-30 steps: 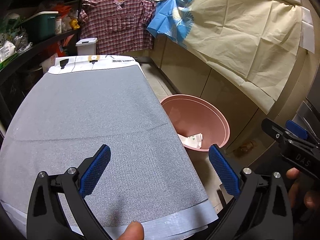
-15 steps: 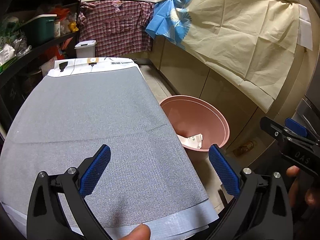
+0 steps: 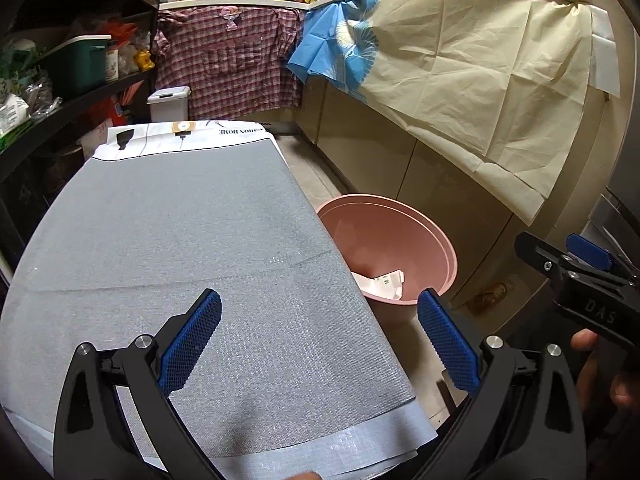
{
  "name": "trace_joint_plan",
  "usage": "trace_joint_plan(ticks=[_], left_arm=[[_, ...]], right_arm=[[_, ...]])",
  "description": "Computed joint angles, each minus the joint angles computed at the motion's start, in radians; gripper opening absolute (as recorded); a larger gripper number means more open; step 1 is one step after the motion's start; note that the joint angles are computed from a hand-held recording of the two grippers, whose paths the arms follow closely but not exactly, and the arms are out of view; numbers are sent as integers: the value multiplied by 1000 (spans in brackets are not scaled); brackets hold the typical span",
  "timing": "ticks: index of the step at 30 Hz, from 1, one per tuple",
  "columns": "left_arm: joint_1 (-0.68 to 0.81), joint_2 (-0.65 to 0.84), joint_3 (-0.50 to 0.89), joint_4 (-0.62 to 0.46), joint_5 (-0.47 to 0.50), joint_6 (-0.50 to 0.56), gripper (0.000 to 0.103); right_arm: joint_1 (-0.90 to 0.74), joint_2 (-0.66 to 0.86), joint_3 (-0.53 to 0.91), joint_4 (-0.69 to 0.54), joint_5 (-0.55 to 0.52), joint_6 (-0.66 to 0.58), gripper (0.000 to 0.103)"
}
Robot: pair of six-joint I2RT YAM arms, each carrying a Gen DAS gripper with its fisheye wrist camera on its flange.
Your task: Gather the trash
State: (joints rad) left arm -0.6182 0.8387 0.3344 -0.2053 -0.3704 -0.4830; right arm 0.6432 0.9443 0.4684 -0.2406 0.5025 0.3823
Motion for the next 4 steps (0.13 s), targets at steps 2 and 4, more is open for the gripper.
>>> trace_joint_plan(ticks=[2, 4], left_arm=[[3, -2, 1, -4, 0, 0, 95], [9, -4, 1, -5, 6, 1, 95]], right_arm=[[0, 1, 0, 0, 0, 0, 98], [1, 1, 0, 1, 1, -1, 98]])
